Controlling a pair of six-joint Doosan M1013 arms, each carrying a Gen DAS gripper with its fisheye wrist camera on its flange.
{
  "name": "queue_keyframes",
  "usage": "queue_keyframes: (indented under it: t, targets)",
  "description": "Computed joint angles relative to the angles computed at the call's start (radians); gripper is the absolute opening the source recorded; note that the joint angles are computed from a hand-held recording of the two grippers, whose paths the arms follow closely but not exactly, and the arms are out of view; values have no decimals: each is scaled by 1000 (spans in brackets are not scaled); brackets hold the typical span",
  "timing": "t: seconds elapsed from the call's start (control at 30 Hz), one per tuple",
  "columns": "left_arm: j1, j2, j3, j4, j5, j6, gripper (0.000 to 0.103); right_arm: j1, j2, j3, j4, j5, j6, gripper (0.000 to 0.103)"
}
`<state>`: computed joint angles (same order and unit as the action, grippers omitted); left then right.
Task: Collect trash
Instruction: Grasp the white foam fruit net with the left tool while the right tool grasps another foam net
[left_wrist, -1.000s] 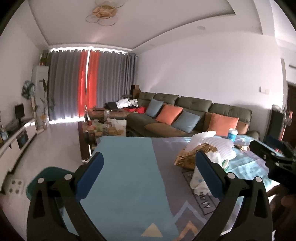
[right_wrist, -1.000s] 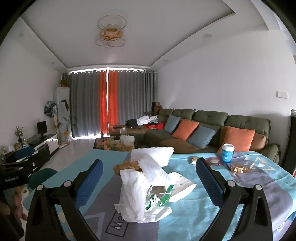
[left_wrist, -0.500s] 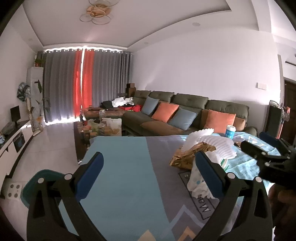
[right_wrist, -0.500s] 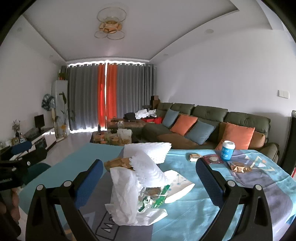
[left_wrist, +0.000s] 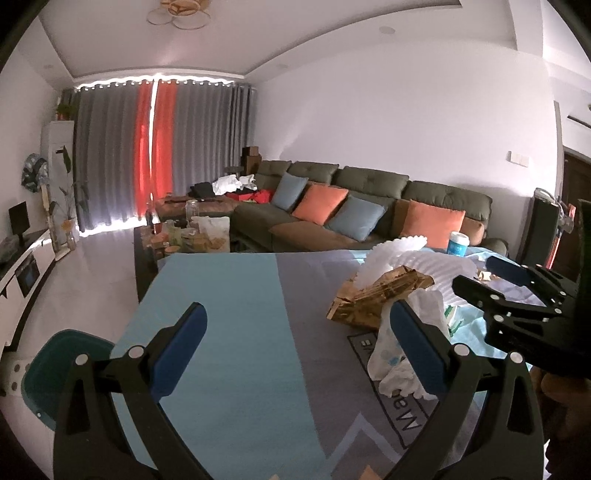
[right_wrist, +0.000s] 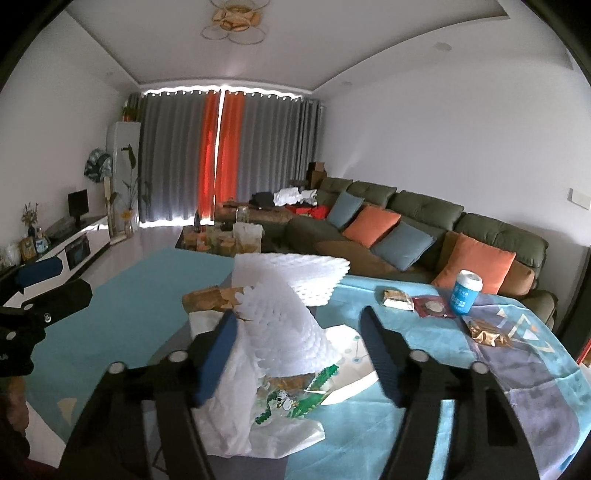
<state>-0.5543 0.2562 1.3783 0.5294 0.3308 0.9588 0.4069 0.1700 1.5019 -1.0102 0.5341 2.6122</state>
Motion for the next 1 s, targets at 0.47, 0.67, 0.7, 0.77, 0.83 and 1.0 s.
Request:
queue_keyframes:
  t: [0.47, 0.67, 0.7, 0.77, 0.83, 1.0]
  targets:
    - [9, 94, -147, -350, -41, 407, 98, -31, 15, -20, 169, -45, -160, 14]
    - [22, 193, -321, -641, 96, 739, 98, -40, 13, -16, 199, -50, -170, 14]
    - [27, 217, -365, -702, 146, 806, 98, -40, 13, -17, 205, -50, -175, 13]
    - [37, 255, -432, -785, 215, 883, 98, -43, 14, -18, 221, -51, -186, 13]
    - [42, 297, -504, -816, 290, 927, 98, -45, 15, -19, 226, -50, -187, 13]
    - [55, 386, -654, -881, 447, 981, 90, -50, 14, -19, 241, -55, -188, 13]
